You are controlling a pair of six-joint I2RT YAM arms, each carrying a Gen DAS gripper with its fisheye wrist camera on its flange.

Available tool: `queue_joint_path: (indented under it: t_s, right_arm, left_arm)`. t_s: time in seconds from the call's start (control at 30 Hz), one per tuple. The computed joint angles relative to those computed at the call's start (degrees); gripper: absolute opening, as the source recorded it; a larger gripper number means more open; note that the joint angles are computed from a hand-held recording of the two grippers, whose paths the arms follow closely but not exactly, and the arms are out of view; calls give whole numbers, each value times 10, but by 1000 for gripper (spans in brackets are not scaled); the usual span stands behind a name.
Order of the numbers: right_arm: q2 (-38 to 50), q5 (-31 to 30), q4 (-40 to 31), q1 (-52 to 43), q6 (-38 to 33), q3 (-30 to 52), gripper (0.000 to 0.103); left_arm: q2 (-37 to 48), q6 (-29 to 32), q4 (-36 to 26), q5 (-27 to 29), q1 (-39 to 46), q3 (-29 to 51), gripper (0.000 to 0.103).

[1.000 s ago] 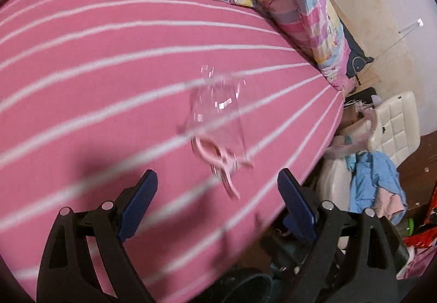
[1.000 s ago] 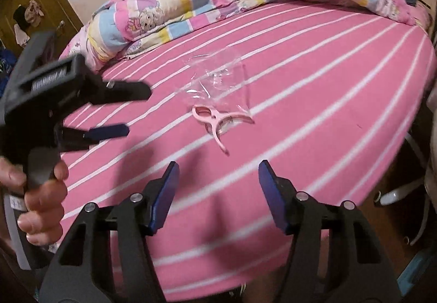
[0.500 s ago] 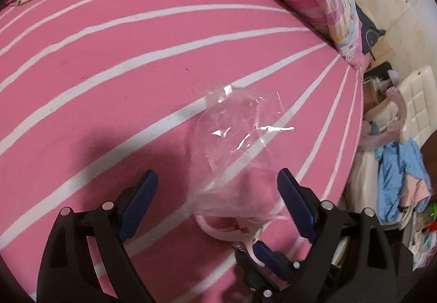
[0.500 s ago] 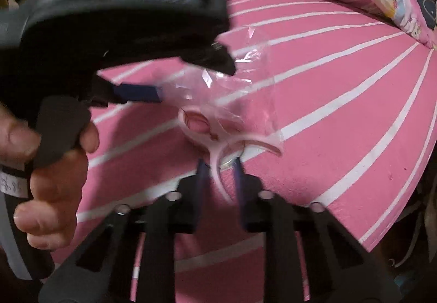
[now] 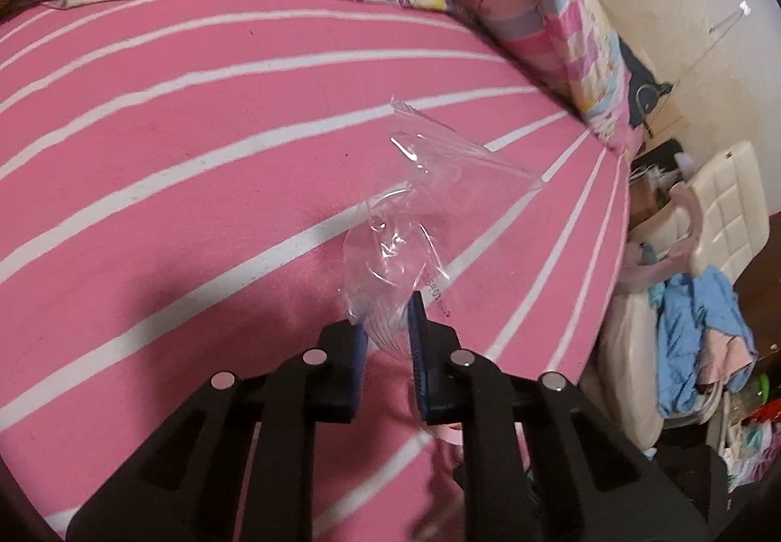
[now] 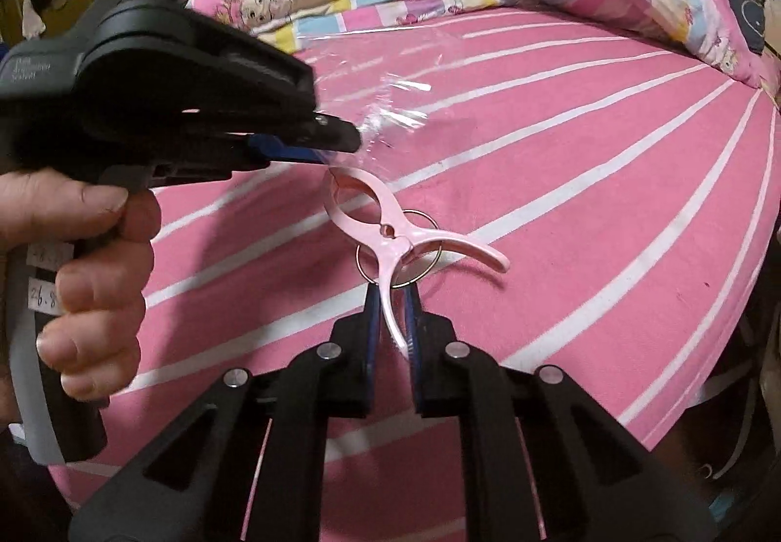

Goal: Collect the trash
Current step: 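Grasp the clear plastic bag with the left tool while the right tool grasps the pink clothespin, then carry the clear bag and pink clothespin in both tools to the trash bin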

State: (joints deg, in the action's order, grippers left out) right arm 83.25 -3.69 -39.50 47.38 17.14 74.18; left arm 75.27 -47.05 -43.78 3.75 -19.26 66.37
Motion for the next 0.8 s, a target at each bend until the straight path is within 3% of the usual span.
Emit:
queue_joint_path:
  t_s: [0.23,0.43,0.73,0.8]
  right_arm:
    - [-129,3,-67,2,30,-24,11]
    - [-234,25,-149,14,46,-27,11]
    - [-427,69,-388,29,101,-3,11]
    - [-470,27,-457,-42,71,12,11]
  left_arm:
    - [-60,-58,-75,-45,-75,50,15]
    - [-67,-167,-151,-149,-256,113,15]
    - [19,-386,-214,-281,-548,182,16]
    - [50,-419,-198,-287,-592,187,16]
